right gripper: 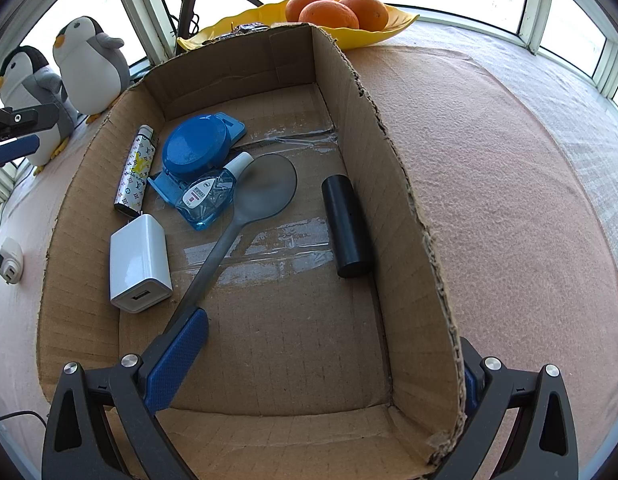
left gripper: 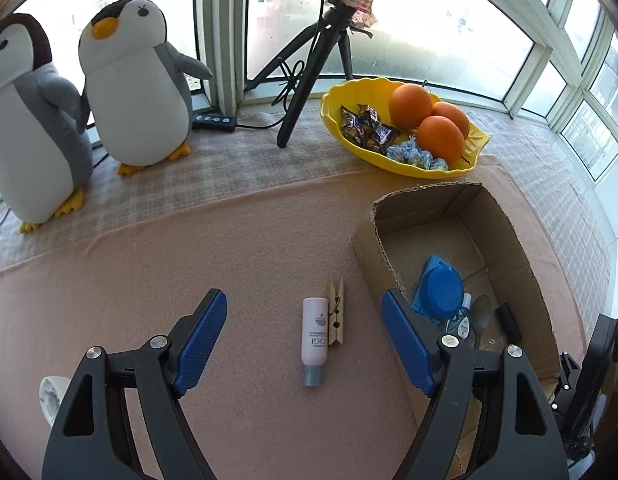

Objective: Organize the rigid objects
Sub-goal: 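Move the left tool back to the white lotion bottle, then close the left tool on the white lotion bottle and lift it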

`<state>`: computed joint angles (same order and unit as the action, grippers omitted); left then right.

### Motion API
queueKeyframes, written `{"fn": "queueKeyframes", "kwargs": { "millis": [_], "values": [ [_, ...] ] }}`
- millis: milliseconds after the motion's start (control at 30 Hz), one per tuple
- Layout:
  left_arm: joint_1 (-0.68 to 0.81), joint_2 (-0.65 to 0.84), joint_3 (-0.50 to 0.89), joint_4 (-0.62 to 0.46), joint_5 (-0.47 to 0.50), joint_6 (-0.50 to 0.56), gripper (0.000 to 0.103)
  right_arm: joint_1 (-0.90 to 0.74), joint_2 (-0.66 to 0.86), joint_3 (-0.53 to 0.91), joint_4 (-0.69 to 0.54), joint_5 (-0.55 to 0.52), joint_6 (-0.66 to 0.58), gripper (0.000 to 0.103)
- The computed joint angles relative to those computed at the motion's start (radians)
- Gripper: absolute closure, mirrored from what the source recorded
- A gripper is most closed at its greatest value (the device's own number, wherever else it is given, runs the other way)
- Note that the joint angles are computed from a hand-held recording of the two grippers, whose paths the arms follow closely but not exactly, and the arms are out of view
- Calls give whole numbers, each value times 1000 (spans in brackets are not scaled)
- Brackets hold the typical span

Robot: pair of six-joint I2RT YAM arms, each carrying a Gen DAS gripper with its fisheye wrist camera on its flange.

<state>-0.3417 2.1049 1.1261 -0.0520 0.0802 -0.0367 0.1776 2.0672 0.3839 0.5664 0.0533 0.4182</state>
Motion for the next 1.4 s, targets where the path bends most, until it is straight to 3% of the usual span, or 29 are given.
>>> {"fn": "queueKeyframes", "kwargs": {
  "millis": [433,533,767,833,1067,1133,1400],
  "values": [
    [5,129,48,-13,-18,38,29,0,2,2,-1,0,1,1],
    [5,147,59,-20,-11,44,39,1,2,2,0,0,1,1],
    [2,172,73,-18,-3,54,42,-2,3,0,2,-1,-1,1],
    [1,175,76,-19,4,58,48,0,3,0,2,-1,0,1],
    [-7,182,91,-23,-4,71,50,-3,3,0,2,-2,-2,1],
    [-10,186,94,-21,-10,77,57,-2,3,0,2,-2,-2,1],
    [-9,197,90,-7,-24,89,69,-4,3,0,1,-2,-3,1]
  ]
}}
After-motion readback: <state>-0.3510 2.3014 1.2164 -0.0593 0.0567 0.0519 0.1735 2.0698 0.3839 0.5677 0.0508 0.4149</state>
